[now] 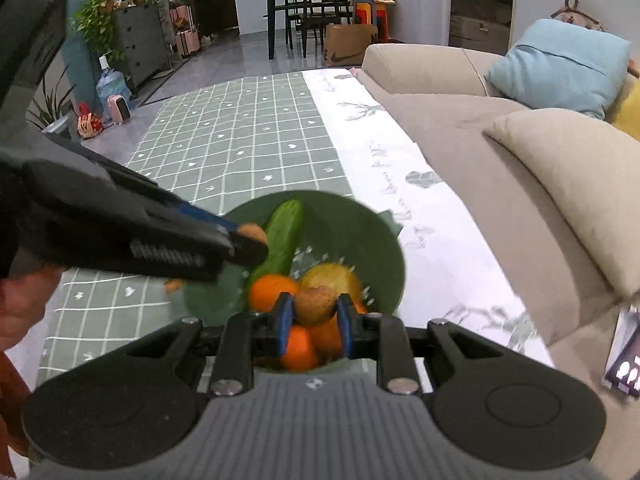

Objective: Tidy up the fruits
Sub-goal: 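Drop both longans into the colander and open both tools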

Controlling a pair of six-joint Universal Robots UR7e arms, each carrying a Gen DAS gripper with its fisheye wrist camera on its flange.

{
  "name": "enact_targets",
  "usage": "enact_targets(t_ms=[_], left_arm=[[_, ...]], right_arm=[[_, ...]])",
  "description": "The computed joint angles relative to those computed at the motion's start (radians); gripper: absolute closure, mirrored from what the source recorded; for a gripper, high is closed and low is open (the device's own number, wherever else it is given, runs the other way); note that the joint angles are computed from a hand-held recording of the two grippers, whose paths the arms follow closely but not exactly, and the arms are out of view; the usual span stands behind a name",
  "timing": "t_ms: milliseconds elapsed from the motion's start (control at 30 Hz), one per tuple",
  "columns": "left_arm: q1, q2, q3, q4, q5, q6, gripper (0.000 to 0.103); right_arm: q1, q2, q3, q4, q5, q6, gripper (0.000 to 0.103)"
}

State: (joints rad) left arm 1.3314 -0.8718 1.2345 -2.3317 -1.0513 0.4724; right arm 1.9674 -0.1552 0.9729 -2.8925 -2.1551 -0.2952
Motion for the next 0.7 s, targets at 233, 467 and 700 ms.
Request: enact_targets(t_ms=[233, 467, 700], left_arm=[[0.02, 0.118, -0.185, 0.195, 0.004, -0.087, 0.077], [0.021, 0.168, -0.244, 0.219, 0.045, -0.075, 0.076], [0.017, 0.196, -0.26, 0.214, 0.101, -0.008, 0.076]], right_arm=[[-0.031, 0.048, -0.126, 0.103, 0.004, -0.044, 0.084], [-0.051, 0.089, -0.207, 0.156, 0.005, -0.086, 0.084], [-0.062, 0.118, -0.263, 0.226, 0.003, -0.096, 0.084]])
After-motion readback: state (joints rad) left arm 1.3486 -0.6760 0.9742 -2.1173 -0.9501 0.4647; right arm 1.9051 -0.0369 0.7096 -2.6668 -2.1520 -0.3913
